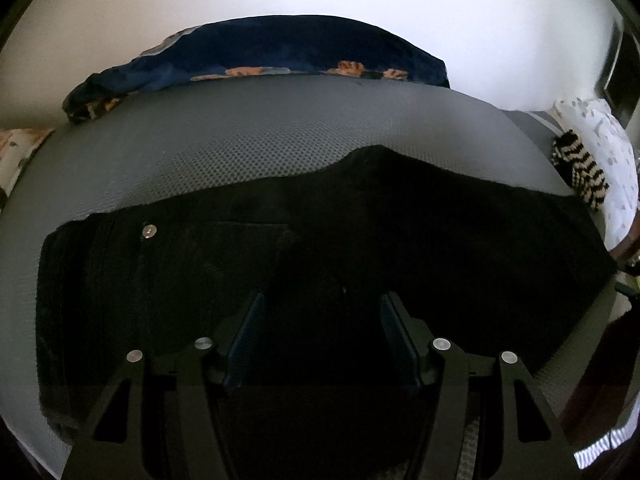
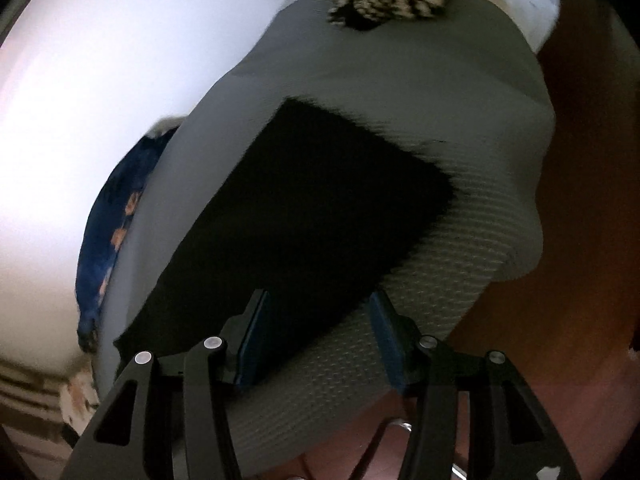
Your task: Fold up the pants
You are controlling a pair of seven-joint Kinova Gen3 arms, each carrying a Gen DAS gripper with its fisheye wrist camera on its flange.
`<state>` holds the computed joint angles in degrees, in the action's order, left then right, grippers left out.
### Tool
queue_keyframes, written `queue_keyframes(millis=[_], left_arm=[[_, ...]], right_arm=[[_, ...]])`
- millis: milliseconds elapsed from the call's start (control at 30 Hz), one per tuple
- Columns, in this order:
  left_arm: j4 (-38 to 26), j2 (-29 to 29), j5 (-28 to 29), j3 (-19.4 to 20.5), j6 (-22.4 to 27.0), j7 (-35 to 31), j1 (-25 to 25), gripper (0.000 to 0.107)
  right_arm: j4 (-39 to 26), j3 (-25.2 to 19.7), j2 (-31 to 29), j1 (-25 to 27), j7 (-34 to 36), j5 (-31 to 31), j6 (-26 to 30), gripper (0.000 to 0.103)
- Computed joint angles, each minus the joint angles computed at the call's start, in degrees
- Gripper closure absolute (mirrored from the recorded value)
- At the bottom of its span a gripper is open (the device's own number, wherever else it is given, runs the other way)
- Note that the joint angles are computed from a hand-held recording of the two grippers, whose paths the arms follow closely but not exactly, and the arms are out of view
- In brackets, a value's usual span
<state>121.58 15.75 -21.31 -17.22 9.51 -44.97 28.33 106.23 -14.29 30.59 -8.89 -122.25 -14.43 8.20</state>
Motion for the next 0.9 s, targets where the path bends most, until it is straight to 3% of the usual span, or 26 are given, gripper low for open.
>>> queue_keyframes(millis=[100,267,367,467,500,567,633,800,900], left_arm=[[0.58,-0.43,-0.30,-1.41,-0.17,1.57,1.07,0.046],[1.61,-0.90,-0.21,-1.98,0.05,3.67,0.99,0.046],[1.69,-0.59,-1.43,-3.15,0.35,5.60,2.16,0.046],[1.93,-0.49,-0.82,-1.80,0.05,6.09,0.54,0.046],[1.98,-0.49,-0.67,-1.58,-0.18,6.15,0.17,0.046],[2.17,-0.66,-0.44,-1.56,-0.33,6.32,0.07,0.046],[2.27,-1.11,0.11,-0.55,-0.25,5.83,-1.06,0.046],[3.78,-3.11,2.80,3.05,-1.27,3.08,-5.95,0.046],[5.05,-4.67,2.34,1.16,-1.95,3.80,-4.70,0.046]], right_arm=[[0.47,0.53,0.72,0.10,-0.98,0.18,-1.64,0.054],[2.23,-7.45,3.78,8.35,-1.59,0.13,-9.12,0.065],[2.16,-7.83,5.06,9.27,-3.48,2.02,-12.23,0.069],[1.49,-8.01,6.47,10.06,-5.82,4.95,-14.75,0.072],[0.82,-7.64,6.76,9.69,-6.11,5.54,-14.55,0.073],[-1.10,-7.62,7.28,9.73,-5.72,5.80,-11.82,0.092],[-1.66,-10.58,7.71,12.04,-7.14,7.68,-11.41,0.093],[-4.00,-12.11,5.25,10.03,-5.92,10.55,-10.31,0.094],[-8.08,-14.64,5.14,8.47,-3.49,11.70,-7.67,0.094]])
